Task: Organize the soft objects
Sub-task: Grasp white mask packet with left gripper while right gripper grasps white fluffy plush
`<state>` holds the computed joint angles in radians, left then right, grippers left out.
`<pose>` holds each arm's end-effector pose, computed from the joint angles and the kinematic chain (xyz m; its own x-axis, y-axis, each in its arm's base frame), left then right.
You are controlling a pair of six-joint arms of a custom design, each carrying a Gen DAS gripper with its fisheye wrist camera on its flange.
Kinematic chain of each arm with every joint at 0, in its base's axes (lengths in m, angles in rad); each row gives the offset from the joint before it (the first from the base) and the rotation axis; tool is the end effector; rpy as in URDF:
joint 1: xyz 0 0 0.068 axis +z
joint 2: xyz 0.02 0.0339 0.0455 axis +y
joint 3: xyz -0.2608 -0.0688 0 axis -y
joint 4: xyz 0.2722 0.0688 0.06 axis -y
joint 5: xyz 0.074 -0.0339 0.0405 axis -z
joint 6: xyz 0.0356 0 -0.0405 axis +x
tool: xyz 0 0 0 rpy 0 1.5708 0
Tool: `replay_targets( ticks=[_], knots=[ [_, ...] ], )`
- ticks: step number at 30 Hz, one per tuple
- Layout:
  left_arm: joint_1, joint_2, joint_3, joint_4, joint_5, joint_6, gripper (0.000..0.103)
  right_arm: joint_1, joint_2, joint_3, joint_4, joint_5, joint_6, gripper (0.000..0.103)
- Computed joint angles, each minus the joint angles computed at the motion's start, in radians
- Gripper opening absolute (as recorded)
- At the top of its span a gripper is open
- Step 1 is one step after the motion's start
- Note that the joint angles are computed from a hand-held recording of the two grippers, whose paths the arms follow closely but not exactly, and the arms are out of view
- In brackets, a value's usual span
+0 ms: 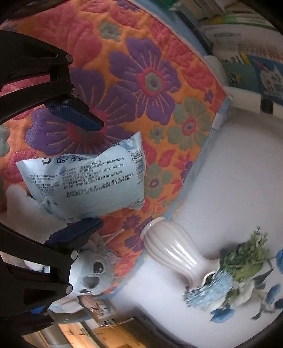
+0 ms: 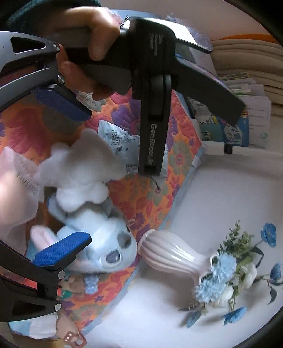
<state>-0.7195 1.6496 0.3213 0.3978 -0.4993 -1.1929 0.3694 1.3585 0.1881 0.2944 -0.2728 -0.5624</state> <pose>0.1820 -0.1368 0.0393 -0.5603 -0.5939 -0.5773 -0.4265 0.8044 -0.4136 0.1791 0.0796 0.0580 -0.3349 -0.6803 -0.6520 -0.8122 0.5592 -0.1663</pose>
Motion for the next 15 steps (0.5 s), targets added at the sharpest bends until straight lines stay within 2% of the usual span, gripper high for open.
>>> replay_targets(
  ticks=[4, 6, 7, 8, 9, 10, 12, 15],
  knots=[
    [0.04, 0.028, -0.039, 0.122, 0.077, 0.019, 0.081, 0.07, 0.136, -0.027, 0.2, 0.094, -0.015, 0.102],
    [0.04, 0.031, -0.038, 0.125, 0.074, 0.022, 0.081, 0.084, 0.225, -0.014, 0.276, 0.13, -0.002, 0.098],
    [0.031, 0.03, -0.029, 0.105, 0.06, 0.019, 0.08, 0.088, 0.259, -0.014, 0.321, 0.145, 0.015, 0.093],
    [0.017, 0.03, -0.013, 0.072, 0.041, 0.019, 0.078, 0.093, 0.267, -0.023, 0.356, 0.156, 0.021, 0.078],
    [0.007, 0.031, -0.007, 0.063, 0.029, 0.023, 0.067, 0.086, 0.251, -0.038, 0.374, 0.14, 0.016, 0.067],
    [0.0, 0.03, -0.009, 0.083, 0.028, 0.044, 0.06, 0.066, 0.219, -0.038, 0.336, 0.087, 0.007, 0.049],
    [-0.017, 0.019, -0.004, 0.077, 0.015, 0.08, 0.041, 0.04, 0.187, -0.037, 0.302, 0.038, 0.014, 0.044],
    [-0.059, -0.015, -0.001, 0.027, -0.067, 0.08, 0.038, -0.004, 0.134, -0.049, 0.277, -0.032, 0.0, 0.036]
  ],
)
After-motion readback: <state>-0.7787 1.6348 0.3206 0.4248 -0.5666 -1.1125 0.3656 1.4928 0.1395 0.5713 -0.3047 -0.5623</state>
